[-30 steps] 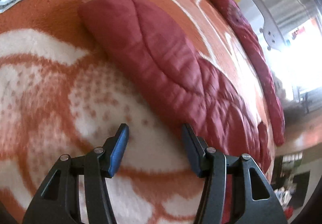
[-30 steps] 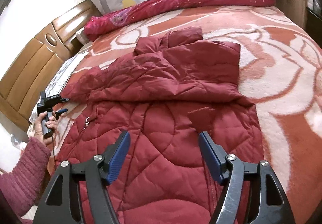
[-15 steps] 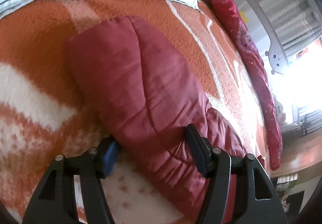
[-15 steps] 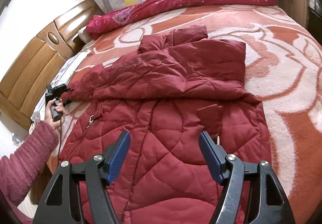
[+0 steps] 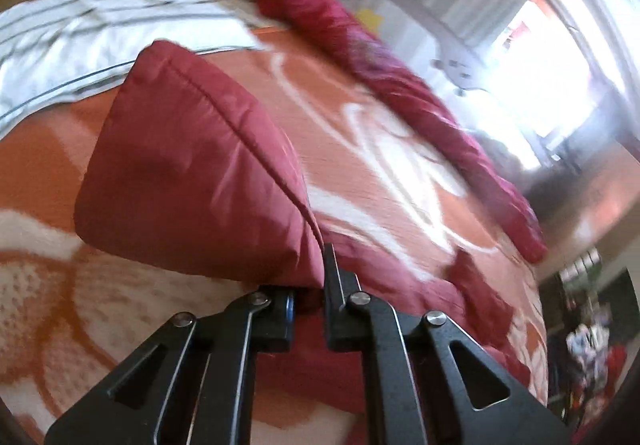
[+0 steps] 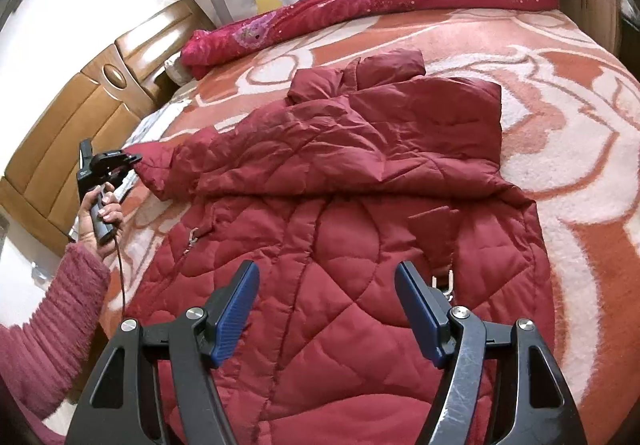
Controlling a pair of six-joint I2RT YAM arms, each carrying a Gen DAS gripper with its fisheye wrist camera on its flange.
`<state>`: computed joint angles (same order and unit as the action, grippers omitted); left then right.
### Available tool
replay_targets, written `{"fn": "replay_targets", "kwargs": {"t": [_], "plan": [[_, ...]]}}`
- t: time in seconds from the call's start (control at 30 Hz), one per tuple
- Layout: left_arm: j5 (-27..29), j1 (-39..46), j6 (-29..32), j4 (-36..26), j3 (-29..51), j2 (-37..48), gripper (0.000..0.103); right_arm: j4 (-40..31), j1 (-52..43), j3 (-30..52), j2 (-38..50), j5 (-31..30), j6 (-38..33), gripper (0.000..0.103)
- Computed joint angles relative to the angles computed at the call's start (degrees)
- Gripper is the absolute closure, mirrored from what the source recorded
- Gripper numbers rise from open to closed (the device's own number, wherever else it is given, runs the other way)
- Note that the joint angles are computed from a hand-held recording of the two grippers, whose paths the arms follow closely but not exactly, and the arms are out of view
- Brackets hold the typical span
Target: Fold large clothes
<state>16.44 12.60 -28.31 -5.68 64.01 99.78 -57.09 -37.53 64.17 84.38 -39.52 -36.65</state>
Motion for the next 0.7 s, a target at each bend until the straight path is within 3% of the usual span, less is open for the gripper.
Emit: {"fn": "replay_targets", "kwargs": {"t": [0.37,0.7], "plan": [[-4.4,-17.81,3.21,-2.27,0.79,-6.43,0.095,-2.16,-3.81,1.74,0.77,-1.8,-1.18,0.031],[-6.97,-31.13,4.85,-4.79,7.24,-1.29,0.096,-3.22,-7.01,4.3,5.77,-4.16,-0.83,0.031]]}}
